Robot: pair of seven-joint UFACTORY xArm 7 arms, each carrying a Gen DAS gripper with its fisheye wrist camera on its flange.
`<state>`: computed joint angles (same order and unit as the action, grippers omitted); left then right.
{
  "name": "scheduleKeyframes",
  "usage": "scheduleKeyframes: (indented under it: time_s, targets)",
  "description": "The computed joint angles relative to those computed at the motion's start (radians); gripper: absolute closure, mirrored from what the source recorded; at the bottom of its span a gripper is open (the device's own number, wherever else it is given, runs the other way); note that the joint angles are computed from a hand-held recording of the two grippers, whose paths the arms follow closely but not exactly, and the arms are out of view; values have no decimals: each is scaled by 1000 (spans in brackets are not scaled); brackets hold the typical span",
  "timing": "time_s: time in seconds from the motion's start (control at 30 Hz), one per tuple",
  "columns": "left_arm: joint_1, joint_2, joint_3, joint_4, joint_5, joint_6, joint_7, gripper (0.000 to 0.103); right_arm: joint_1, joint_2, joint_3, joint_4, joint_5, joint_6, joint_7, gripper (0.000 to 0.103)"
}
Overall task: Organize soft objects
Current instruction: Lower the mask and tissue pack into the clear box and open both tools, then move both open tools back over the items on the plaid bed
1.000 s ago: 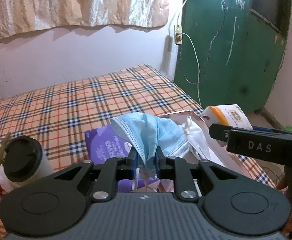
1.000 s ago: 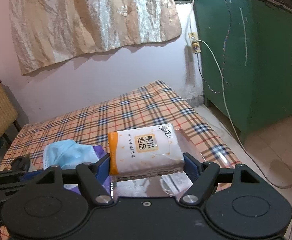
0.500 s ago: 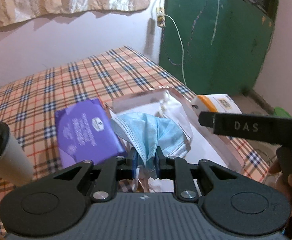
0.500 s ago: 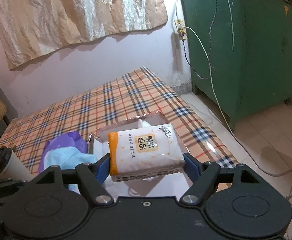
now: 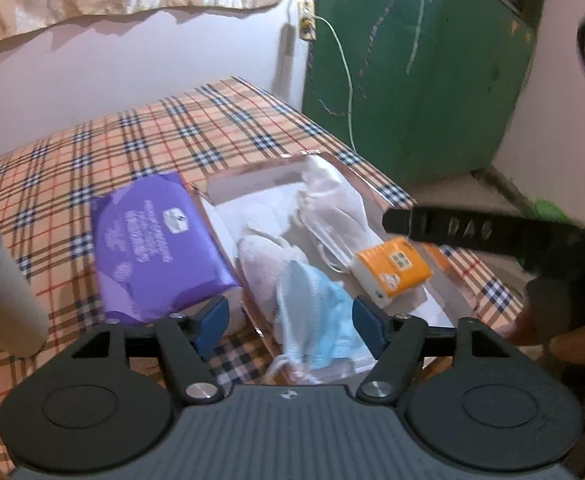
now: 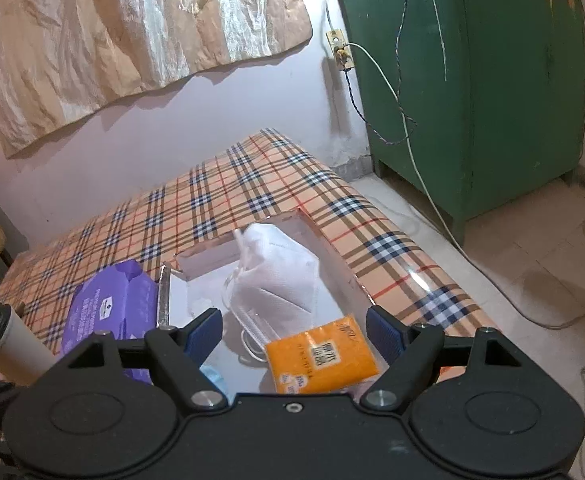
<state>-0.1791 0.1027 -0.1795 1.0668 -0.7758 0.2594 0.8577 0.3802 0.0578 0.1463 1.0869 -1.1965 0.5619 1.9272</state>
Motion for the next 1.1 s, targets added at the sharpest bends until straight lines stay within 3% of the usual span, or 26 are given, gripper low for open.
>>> scheduleKeyframes:
  time_s: [0.2,0.47,0.8,0.93,1.03,1.1]
  targets:
    - [13,-43,15,-18,-91,-25,61,27,6,78,-25,35,-81,-27,43,10]
    - [25,-83,72,-41,-156,-39,100,25,52,207,-79,129,-74,16,-45,10]
    - [58,-100,123,-67,-102,-78,-13,25,84,292,-143,237,-190,12,-121,11]
    - [78,-102,136,-66,-97,-89,-38,25,114,277,-134,265,-155,94,-166,10]
    - [94,-100,144,-69,-76,-100,-73,25,139,250,-121,274,-213,101,-137,10]
    - [106,-99,150,-72,-66,-105,-93,25,131,231,-111,273,-272,19,-54,10]
